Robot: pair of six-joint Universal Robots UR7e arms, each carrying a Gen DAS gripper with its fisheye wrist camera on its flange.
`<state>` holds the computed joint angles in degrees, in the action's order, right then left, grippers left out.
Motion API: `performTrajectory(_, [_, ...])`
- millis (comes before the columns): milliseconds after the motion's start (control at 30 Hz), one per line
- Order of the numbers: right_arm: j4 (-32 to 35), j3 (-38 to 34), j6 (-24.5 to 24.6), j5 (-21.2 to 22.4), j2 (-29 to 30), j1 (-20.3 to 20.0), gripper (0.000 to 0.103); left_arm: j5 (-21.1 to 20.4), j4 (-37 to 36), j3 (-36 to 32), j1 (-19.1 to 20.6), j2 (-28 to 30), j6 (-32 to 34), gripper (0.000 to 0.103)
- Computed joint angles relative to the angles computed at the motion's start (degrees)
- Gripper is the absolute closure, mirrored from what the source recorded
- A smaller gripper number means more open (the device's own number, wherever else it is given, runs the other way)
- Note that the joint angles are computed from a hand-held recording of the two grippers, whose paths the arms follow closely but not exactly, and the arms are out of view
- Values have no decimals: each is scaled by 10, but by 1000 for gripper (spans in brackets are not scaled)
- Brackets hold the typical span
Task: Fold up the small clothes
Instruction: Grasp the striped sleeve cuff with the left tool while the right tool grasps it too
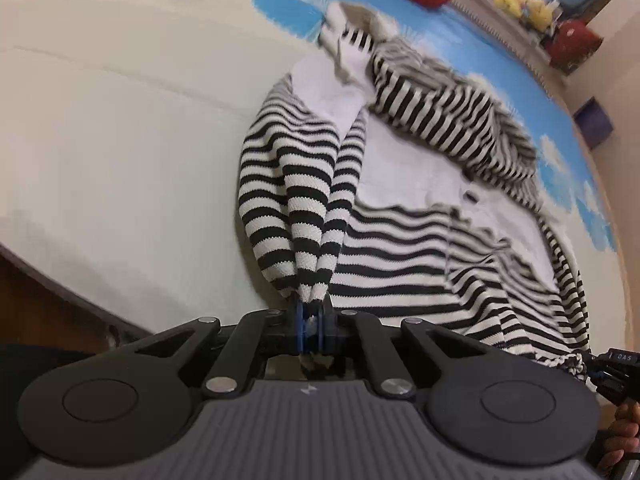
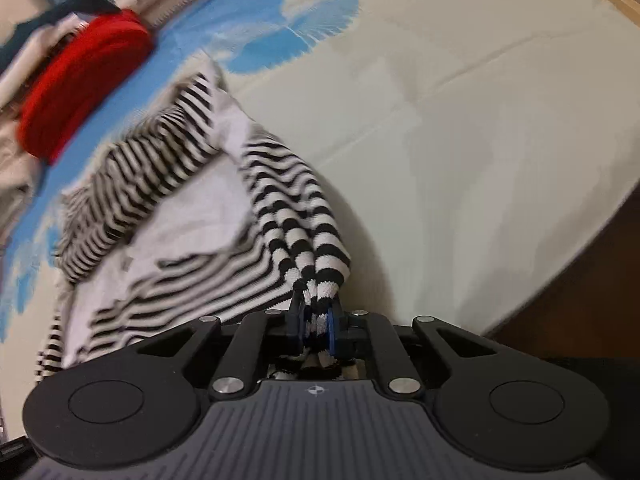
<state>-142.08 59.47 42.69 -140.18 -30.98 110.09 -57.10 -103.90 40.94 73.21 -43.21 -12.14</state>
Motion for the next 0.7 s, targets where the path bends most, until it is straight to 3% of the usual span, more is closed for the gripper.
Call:
performTrajectory(100, [86,-20,43,12,5,-7,87,7,45,-39,5,25,-23,88])
performTrajectory(167, [120,-38,47,5,14,-7,77,13,52,-52,7,35,-29,75])
performTrajectory(233, [146,-58,42,-10,26,-5,73,19,50,-52,7,36,-26,71])
performTrajectory(467, [173,-79,12,-24,43,-3,72,24,41,-47,7,40,-13,73])
performTrajectory(533, [170,-81,4,-23,45,-4,73,23,38,-45,7,40,-6,83])
performTrajectory(600, [159,-76,-1,-20,43,-4,82,16,35,-44,6,39,2,93])
performTrajectory(633, [145,-70,-9,-17,41,-4,87,18,28,-38,5,37,8,94])
performTrajectory(700, [109,-58,-21,-23,38,-1,88,20,12,-25,3,29,16,94])
